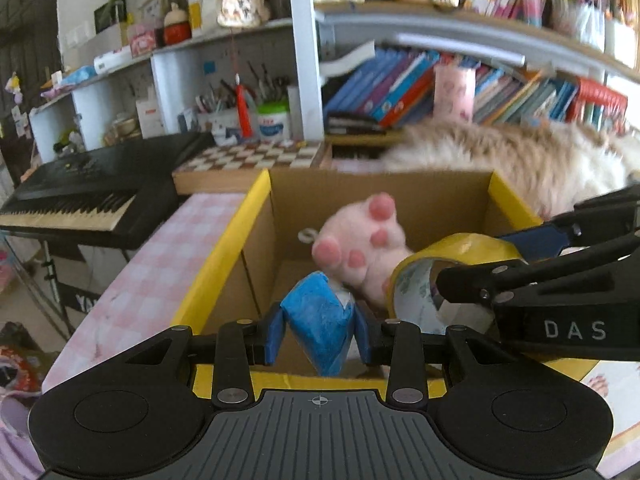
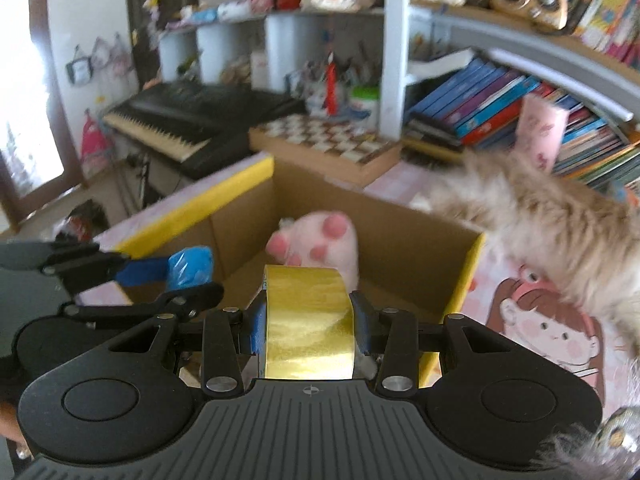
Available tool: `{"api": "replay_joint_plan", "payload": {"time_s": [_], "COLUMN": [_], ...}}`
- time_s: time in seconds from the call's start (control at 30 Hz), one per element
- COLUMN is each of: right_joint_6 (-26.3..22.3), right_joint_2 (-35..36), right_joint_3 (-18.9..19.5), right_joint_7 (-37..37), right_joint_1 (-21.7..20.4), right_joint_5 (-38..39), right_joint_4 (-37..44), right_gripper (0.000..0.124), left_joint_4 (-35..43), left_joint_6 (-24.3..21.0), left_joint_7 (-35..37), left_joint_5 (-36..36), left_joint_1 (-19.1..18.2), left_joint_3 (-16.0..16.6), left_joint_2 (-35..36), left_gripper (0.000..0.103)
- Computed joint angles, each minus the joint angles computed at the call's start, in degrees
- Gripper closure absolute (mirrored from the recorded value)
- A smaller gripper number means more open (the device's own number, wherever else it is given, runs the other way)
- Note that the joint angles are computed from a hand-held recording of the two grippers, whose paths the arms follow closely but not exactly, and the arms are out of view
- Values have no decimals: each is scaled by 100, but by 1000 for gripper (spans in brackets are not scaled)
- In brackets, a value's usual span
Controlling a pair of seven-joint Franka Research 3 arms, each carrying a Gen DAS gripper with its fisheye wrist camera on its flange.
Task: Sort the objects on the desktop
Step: 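Lower the tape roll and blue cup into the yellow box beside the plush, then open both tools to release the tape roll and blue cup in the box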
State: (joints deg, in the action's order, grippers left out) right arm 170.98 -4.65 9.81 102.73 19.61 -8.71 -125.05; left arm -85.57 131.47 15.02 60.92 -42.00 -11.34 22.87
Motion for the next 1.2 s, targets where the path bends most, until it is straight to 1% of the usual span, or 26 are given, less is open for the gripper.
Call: {"api": "replay_joint_plan", "payload": {"time_s": [0.13,0.37,0.4,0.43,0.47,0.5,0.53,0.57,0.63,0.67,0.7,0.83,0.93,0.97,1.0,1.03,1.1,1.2], "right_joint_6": [-84,-288,-305,-357,-342,-248,-160,-68,215,360,459,548,637,665,692,719,749,790], "right_joint_2": [140,247,263,279,285,278,257,238,164,123,74,-99,-255,-316,-383,-470,-612,-903], "right_joint_3": [-177,-229,-231,-228,-214,-198,-189,-198,-245,-247,-226,-86,124,219,320,491,779,1236], "right_joint_7": [-1006,-1763,-1833,-1785,-1650,-1394,-1077,-982,-1174,-1171,-1092,-775,-267,-65,135,420,864,1457], "right_joint_1": [235,311,313,296,268,234,195,187,236,230,193,14,-230,-345,-470,-672,-1009,-1513], "right_joint_5": [1011,1873,1946,1870,1609,1311,1073,1128,1667,1760,1716,1364,959,798,638,405,43,-360], "right_joint_4": [73,199,215,235,228,191,150,111,-9,-63,-113,-208,-331,-381,-436,-502,-609,-819], "right_gripper": [86,86,86,87,87,86,86,85,81,76,74,72,71,69,69,68,64,63], "left_joint_4": [165,346,367,394,394,364,285,141,-139,-204,-270,-336,-437,-497,-564,-645,-785,-943], "left_joint_6": [-137,-247,-256,-285,-298,-316,-319,-261,-142,-119,-100,-298,-368,-365,-350,-306,-225,-212], "left_joint_7": [145,254,266,267,236,122,-95,-406,-993,-1148,-1289,-1540,-1724,-1812,-1912,-2022,-2182,-2274], "left_joint_5": [-102,-197,-207,-211,-197,-132,-8,168,489,583,691,1023,1243,1316,1398,1499,1688,1912], "left_joint_1": [1,-53,-60,-75,-90,-122,-165,-194,-194,-163,-141,-131,-113,-97,-76,-51,2,54], "left_joint_3": [8,90,95,104,119,149,189,226,230,198,165,22,-61,-88,-115,-144,-217,-340], "left_joint_2": [121,268,284,302,300,275,215,110,-101,-161,-222,-358,-497,-563,-634,-712,-845,-1008], "left_gripper": [68,66,64,57,51,39,30,26,18,17,16,16,14,13,9,7,6,3]}}
